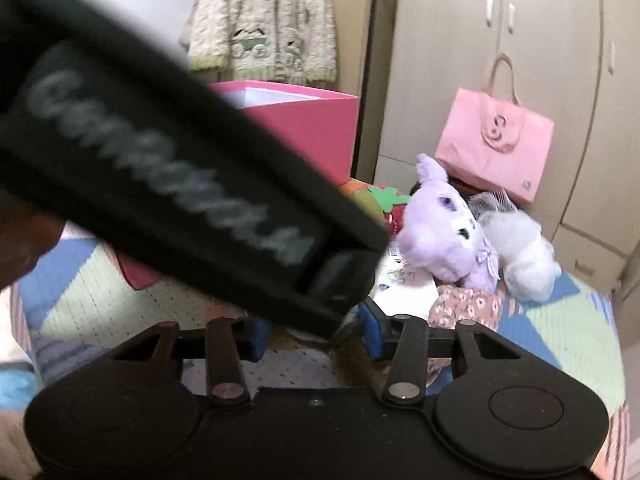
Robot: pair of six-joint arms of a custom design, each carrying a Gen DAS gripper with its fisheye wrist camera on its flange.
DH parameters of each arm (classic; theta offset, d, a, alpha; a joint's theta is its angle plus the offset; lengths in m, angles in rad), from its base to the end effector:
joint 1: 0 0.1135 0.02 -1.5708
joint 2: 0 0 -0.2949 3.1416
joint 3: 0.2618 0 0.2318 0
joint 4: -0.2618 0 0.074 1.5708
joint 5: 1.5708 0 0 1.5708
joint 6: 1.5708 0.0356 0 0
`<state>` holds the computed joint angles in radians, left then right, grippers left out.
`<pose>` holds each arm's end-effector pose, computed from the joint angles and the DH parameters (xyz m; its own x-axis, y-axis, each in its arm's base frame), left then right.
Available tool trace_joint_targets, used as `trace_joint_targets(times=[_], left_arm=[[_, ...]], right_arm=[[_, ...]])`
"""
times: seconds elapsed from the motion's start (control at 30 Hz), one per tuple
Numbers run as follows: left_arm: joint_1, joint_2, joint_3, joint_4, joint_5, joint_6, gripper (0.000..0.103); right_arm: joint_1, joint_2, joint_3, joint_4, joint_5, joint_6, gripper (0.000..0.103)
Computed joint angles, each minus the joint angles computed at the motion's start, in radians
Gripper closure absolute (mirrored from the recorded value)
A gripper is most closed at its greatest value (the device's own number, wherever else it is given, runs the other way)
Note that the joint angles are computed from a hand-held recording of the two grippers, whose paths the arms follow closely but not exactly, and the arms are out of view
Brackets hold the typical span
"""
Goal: Organize soft objects
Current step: 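Close the left tool on the white plush cat's body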
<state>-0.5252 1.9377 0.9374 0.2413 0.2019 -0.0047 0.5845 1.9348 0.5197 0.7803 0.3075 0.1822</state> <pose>0.3219 -0.1948 0.1578 -0.5983 0.3414 -0.7249 0.6143 0.7763 -0.1414 0.2610 0.1598 0.1132 -0.5448 -0.1534 -0.8244 -0.2277 0.9733 -0.0306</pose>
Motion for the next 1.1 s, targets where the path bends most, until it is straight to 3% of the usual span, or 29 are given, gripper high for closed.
trace_joint_targets(times=[0.27,0.43,0.5,0.53,0.57,0.63,0.73,0.83,0.97,1.1], left_arm=[[-0.007,-0.054,-0.059,0.034,-0.006,0.003,0.04],[0.001,-0.101,-0.093,0.01,0.016,0.039,0.04],[0.024,-0.087,-0.031,-0.127,0.109,0.068,0.047],[0.044,-0.082,-0.01,-0.163,0.17,0.047,0.047],[0.055,-0.071,0.026,-0.223,0.209,0.059,0.049],[0.07,-0.048,0.081,-0.301,0.231,0.067,0.05],[0.079,-0.049,0.064,-0.276,0.228,0.076,0.05],[0.082,-0.076,0.008,-0.198,0.232,0.082,0.05],[0.114,-0.146,-0.116,-0.031,0.242,0.058,0.048],[0.121,-0.183,-0.19,0.114,0.162,0.013,0.044]], right_arm=[[0.05,-0.021,-0.015,0.011,0.056,0.124,0.056],[0.067,-0.033,-0.04,0.034,0.034,0.193,0.056],[0.08,-0.034,-0.066,0.099,0.014,0.203,0.061],[0.084,-0.04,-0.069,0.104,-0.007,0.212,0.074],[0.085,-0.049,-0.064,0.091,-0.025,0.227,0.079],[0.084,-0.069,-0.017,-0.026,-0.028,0.287,0.079],[0.101,-0.047,-0.009,-0.016,0.017,0.256,0.078],[0.117,-0.045,0.041,-0.077,0.044,0.241,0.069],[0.132,-0.076,0.034,-0.086,0.049,0.174,0.04],[0.136,-0.071,0.053,-0.073,0.065,0.06,0.025]])
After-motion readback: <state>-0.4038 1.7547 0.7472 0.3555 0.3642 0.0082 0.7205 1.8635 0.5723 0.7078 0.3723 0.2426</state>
